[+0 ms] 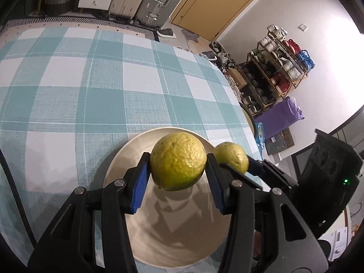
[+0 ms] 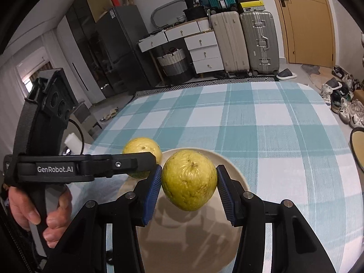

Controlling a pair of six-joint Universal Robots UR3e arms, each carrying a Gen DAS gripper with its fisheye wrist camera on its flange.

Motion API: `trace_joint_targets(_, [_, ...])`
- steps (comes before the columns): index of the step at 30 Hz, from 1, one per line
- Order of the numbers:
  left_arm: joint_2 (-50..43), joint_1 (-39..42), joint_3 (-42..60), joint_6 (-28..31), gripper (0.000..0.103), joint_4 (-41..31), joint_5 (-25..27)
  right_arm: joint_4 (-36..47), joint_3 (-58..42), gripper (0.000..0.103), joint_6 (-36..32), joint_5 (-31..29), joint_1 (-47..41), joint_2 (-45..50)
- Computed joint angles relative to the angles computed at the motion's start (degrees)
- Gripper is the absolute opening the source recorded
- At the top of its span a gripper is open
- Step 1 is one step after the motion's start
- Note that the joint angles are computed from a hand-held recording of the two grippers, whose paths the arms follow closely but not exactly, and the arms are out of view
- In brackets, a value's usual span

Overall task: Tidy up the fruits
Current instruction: 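Carry both yellow-green citrus onto the cream plate and open both grippers, then withdraw both grippers from the plate back toward the fruit cluster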

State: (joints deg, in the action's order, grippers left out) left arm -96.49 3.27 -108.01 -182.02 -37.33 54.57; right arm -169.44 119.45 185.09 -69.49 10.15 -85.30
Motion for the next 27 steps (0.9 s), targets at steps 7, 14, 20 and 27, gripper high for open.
trace_joint_targets(7, [-5.5,0.0,3.6,0.7,0.045,-0.9,-1.2,-0.4,-2.9,0.050,-0.7,3.7,-1.8,6.7])
trace_joint_targets(14, [-8.1,-0.1,4.7,0.3,0.045,-0.8,-2.3,-0.8,-3.8,0.050,-0.1,5.1,-2.6,9.7])
trace_joint_targets(20, [-7.1,0.4,5.6,-0.5,0.058,-2.6,-2.6,-1.5,-2.9,0.054,0.5,5.4,-3.0,8.9])
trace_joint_targets(27, [-0.1,2.0,2.2,-1.9,0.077,-1.9,-0.9,-7.4,3.5,0.077,2.0,4.7,-4.6,1.7])
